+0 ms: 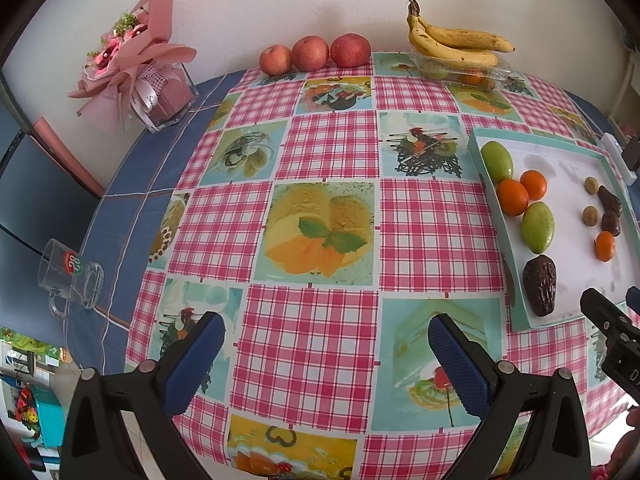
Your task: Organize fruits
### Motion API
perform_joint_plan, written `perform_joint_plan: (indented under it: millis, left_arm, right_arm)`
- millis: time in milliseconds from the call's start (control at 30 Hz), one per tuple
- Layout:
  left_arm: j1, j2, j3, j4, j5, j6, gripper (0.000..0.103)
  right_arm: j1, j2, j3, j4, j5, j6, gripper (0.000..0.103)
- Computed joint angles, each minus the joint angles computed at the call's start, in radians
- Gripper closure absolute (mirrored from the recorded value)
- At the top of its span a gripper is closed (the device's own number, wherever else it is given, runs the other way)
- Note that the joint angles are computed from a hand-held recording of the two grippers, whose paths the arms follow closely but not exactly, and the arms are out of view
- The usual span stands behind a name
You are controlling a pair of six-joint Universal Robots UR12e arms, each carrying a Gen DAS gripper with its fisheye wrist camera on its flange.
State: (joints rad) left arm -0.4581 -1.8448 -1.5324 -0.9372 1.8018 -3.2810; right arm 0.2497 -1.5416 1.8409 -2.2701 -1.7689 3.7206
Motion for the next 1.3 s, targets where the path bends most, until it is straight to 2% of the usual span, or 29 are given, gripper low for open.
perform_joint_plan:
  millis: [1067,1300]
  left_arm:
    - [-0.003,0.000,0.000,-0.001,0.010,0.003,0.000]
    - [-0.005,0.001,-0.002,0.003,0.033,0.005,0.000]
  right_arm:
    - [-0.001,0.000,0.000,0.001,0.001,-0.002,0.012]
    - [-0.001,0.000,0.000,0.002,0.002,-0.002,0.012]
